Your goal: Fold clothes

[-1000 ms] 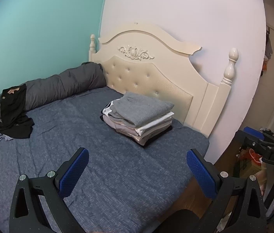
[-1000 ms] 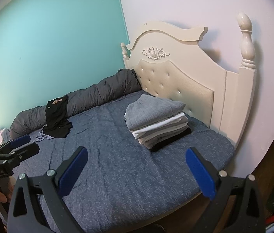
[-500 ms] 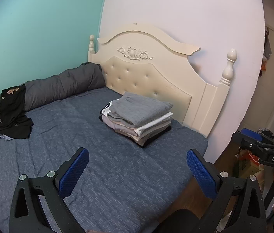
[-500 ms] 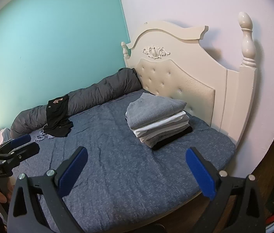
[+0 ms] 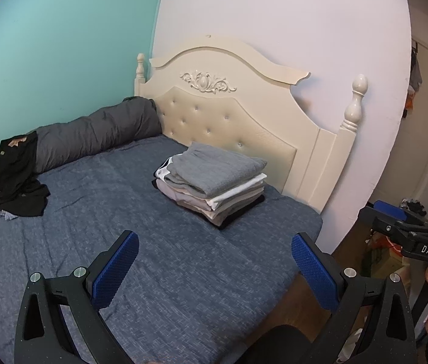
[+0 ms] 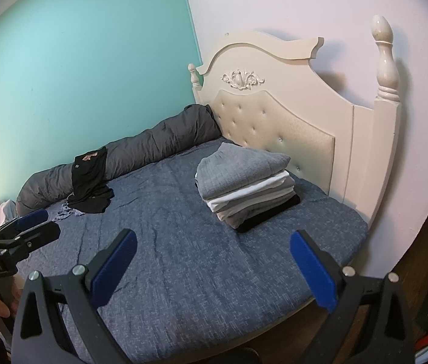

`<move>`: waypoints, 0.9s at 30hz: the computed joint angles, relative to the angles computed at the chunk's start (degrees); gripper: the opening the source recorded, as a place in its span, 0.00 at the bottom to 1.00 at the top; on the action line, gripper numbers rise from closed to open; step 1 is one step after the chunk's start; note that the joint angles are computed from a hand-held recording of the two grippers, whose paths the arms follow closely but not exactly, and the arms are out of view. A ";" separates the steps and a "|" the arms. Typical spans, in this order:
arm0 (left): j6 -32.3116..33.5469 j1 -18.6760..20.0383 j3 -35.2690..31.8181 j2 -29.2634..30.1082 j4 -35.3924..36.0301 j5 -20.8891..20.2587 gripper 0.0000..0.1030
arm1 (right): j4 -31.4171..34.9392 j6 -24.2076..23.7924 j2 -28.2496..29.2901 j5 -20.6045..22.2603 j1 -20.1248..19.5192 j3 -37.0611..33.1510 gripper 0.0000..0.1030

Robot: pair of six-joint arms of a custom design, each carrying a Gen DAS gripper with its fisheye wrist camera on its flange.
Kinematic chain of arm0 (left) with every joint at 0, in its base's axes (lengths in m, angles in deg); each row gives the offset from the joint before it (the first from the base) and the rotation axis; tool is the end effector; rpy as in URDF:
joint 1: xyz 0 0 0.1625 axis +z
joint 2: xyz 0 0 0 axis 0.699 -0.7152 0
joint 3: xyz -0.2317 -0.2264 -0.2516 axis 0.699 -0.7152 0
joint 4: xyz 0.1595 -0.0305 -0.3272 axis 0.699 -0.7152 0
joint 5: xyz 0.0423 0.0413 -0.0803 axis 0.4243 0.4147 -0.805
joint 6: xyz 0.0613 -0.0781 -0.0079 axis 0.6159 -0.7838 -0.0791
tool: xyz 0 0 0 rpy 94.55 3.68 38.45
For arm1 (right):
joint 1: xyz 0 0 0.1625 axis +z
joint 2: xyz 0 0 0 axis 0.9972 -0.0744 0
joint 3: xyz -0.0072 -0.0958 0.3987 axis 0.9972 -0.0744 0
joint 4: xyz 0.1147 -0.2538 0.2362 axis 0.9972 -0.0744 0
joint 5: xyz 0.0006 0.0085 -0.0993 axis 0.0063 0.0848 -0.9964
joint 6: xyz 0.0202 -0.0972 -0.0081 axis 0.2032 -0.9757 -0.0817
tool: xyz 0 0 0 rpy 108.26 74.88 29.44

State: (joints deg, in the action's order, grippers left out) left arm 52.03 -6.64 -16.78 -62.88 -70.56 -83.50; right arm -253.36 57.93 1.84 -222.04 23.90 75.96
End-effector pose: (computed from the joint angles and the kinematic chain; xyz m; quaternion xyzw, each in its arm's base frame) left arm -0.5421 -0.6183 0.1382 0.4965 0.8348 -0.2338 0.0431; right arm 0.2003 -0.4166 0.4585 -0.0756 -0.7330 0.5680 0.3666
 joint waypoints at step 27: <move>-0.32 -0.11 0.27 0.18 -0.46 0.13 1.00 | 1.59 1.32 -0.45 0.53 -0.49 0.40 0.99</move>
State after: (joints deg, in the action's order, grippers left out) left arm 51.70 -6.75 -16.51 -62.70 -71.03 -83.36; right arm -251.77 59.25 1.38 -221.52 23.41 76.36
